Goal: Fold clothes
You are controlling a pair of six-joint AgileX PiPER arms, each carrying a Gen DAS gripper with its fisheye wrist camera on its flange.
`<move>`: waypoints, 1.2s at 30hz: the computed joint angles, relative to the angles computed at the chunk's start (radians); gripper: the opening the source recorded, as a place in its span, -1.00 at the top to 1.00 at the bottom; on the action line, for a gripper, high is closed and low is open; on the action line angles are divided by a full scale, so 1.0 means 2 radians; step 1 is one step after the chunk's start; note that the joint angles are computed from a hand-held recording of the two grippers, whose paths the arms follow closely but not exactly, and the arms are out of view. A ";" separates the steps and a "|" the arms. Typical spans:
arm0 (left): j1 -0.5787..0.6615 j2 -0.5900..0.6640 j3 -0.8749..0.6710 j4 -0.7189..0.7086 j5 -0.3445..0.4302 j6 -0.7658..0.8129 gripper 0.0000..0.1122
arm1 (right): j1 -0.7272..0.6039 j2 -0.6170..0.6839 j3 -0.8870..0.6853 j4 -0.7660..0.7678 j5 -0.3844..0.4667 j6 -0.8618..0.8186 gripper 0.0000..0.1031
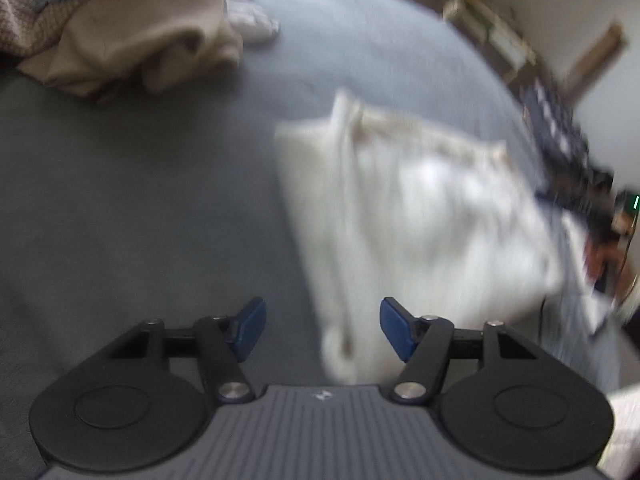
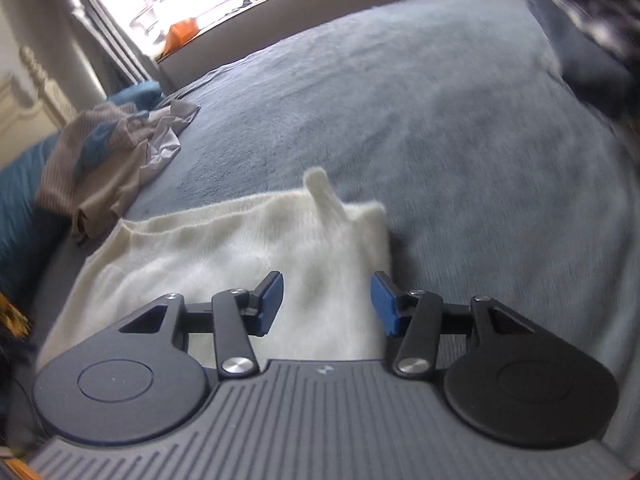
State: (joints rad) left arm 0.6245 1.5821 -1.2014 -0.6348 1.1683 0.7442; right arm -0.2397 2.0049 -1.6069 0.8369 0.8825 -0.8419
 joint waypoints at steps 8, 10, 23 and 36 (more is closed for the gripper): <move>-0.139 0.021 0.036 0.018 -0.137 -0.023 -0.16 | 0.025 0.051 -0.053 -0.037 -0.026 0.021 0.55; -0.158 0.008 0.062 0.035 -0.176 -0.027 0.14 | 0.022 0.053 -0.050 -0.023 -0.024 0.010 0.80; -0.088 0.012 0.095 -0.045 -0.148 0.027 0.67 | -0.017 0.097 -0.059 0.068 0.001 0.012 0.82; -0.160 0.042 0.028 -0.049 -0.233 0.060 -0.06 | 0.091 0.096 -0.198 0.000 0.042 -0.097 0.39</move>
State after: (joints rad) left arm 0.3053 1.6656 -1.1462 -0.7331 0.7018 0.8641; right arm -0.0586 2.1967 -2.0030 0.8369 0.9672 -1.0365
